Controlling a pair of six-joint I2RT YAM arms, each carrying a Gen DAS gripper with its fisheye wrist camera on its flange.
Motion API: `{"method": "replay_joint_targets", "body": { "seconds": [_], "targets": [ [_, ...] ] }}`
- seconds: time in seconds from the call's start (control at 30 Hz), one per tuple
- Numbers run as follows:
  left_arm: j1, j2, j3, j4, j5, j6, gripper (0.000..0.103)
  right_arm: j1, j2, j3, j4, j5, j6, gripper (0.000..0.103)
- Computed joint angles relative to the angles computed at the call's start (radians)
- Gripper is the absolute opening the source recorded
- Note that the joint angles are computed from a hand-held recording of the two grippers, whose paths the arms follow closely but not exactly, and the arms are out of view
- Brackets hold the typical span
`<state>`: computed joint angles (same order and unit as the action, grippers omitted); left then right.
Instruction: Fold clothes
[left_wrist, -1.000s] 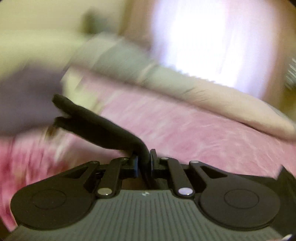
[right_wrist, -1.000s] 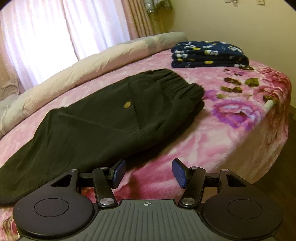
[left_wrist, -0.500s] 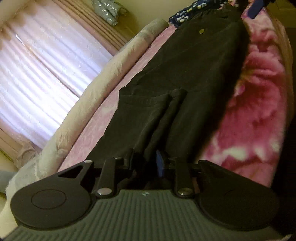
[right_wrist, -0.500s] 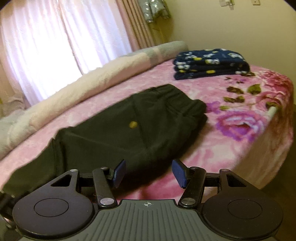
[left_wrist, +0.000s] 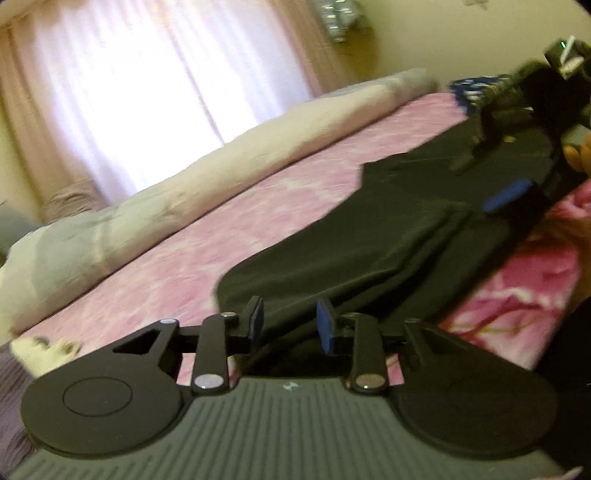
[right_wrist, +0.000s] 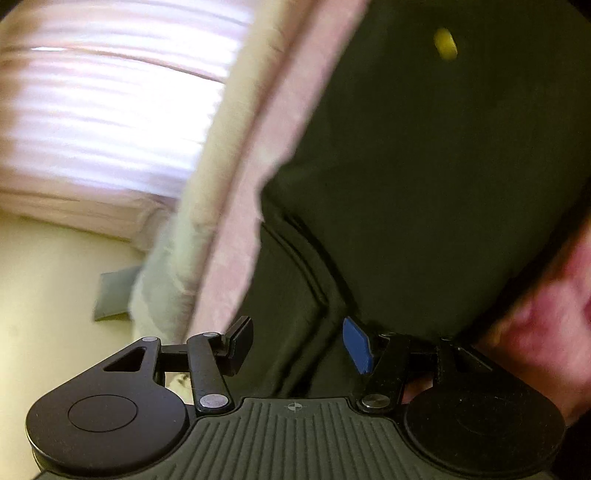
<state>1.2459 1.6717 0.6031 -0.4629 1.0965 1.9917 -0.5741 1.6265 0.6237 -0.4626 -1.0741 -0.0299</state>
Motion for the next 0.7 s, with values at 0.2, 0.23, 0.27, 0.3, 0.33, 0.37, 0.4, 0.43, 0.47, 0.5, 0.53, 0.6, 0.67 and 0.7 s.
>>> {"method": "replay_joint_targets", "body": {
  "seconds": [0.2,0.23,0.27,0.3,0.33,0.37,0.4,0.43,0.47,0.5,0.53,0.6,0.67,0.7],
  "targets": [
    [0.002,0.102,0.103,0.004,0.003,-0.067,0.029,0.109,-0.042,-0.093,0.289,0.074,0.335,0.058],
    [0.003,0.115,0.112,-0.004,0.006,-0.06,0.029,0.124,-0.034,-0.102,0.353,0.079,0.376,0.058],
    [0.016,0.13,0.135,-0.046,0.01,-0.031,0.031,0.14,-0.036,-0.116,0.407,0.095,0.414,0.058],
    [0.011,0.141,0.142,-0.052,0.011,-0.032,0.034,0.155,-0.039,-0.131,0.46,0.111,0.448,0.058],
    [0.026,0.16,0.168,-0.107,0.008,0.014,0.035,0.167,-0.054,-0.153,0.508,0.121,0.469,0.058],
    [0.031,0.173,0.182,-0.133,0.002,0.039,0.035,0.176,-0.069,-0.172,0.539,0.129,0.473,0.058],
    [0.039,0.184,0.191,-0.144,-0.004,0.056,0.035,0.184,-0.085,-0.191,0.567,0.136,0.474,0.058],
    [0.043,0.192,0.196,-0.145,-0.009,0.065,0.035,0.187,-0.105,-0.21,0.584,0.14,0.466,0.058],
    [0.038,0.195,0.187,-0.118,-0.014,0.051,0.035,0.19,-0.126,-0.229,0.601,0.144,0.457,0.058],
    [0.036,0.201,0.183,-0.102,-0.017,0.045,0.035,0.193,-0.146,-0.247,0.616,0.147,0.45,0.058],
    [0.034,0.207,0.18,-0.091,-0.02,0.041,0.035,0.195,-0.167,-0.262,0.626,0.145,0.453,0.058],
    [0.031,0.22,0.182,-0.092,-0.024,0.044,0.035,0.201,-0.178,-0.282,0.666,0.139,0.476,0.058],
    [0.025,0.227,0.176,-0.07,-0.028,0.039,0.036,0.212,-0.146,-0.281,0.7,0.155,0.507,0.058],
    [0.021,0.23,0.17,-0.047,-0.03,0.032,0.037,0.219,-0.129,-0.28,0.719,0.168,0.526,0.055]
  ]
}}
